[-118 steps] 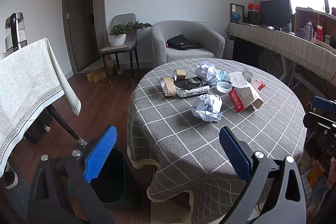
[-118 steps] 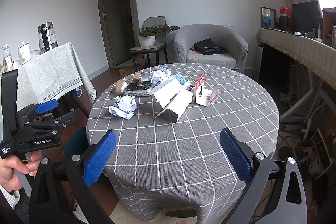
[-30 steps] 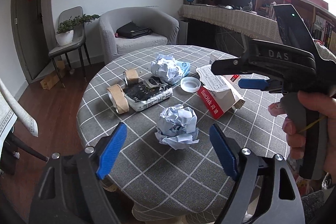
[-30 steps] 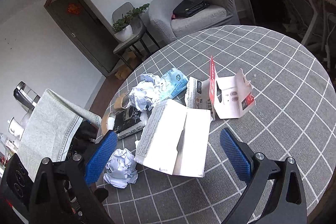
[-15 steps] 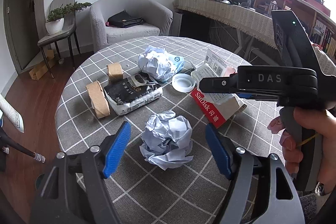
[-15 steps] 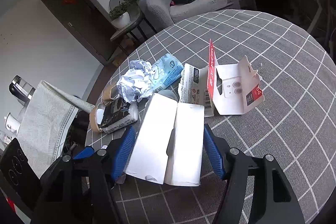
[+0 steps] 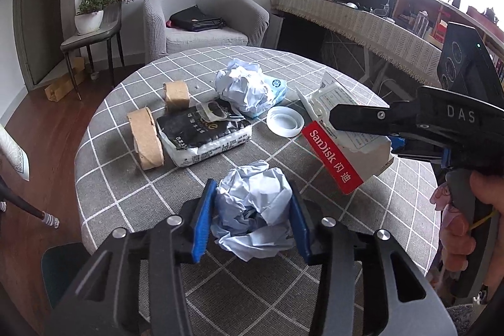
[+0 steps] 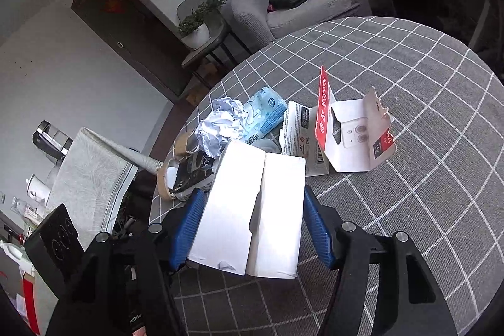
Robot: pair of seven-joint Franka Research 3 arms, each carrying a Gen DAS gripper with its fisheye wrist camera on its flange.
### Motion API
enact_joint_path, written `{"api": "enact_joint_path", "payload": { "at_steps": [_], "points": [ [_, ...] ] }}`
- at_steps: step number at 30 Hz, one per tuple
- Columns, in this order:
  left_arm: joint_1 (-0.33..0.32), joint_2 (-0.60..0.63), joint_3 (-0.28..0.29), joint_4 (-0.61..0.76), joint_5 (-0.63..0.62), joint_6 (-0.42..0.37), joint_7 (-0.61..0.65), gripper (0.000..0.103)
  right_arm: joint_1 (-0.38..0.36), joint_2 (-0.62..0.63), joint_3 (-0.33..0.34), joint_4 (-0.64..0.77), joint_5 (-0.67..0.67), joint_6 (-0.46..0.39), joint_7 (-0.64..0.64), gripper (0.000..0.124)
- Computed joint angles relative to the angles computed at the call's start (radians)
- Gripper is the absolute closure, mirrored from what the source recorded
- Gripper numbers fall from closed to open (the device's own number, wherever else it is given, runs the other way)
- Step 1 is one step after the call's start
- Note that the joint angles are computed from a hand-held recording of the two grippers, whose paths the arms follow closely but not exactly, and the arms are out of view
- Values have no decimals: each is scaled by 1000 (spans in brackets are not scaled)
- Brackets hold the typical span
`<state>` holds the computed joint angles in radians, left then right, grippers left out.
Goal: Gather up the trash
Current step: 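Carry the crumpled paper over the teal bin and open the left tool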
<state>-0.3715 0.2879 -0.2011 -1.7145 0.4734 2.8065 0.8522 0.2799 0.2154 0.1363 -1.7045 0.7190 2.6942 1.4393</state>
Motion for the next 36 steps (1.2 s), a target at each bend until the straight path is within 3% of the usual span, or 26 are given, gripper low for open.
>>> {"api": "enact_joint_path", "payload": {
  "at_steps": [6,11,19,26,36],
  "points": [
    [3,-57,27,-63,52,40,-75,57,18,15,6,40,-20,15,-1,60],
    [21,-138,61,-145,170,52,-209,57,36,55,31,106,-23,22,-28,60],
    [145,-285,44,-314,262,32,-317,57,101,159,64,265,-90,15,-50,60],
    [240,-380,42,-443,156,19,-245,56,161,288,73,444,-177,-51,-6,60],
    [305,-453,57,-572,7,-6,-96,56,258,502,71,766,-286,-178,58,60]
  ]
}}
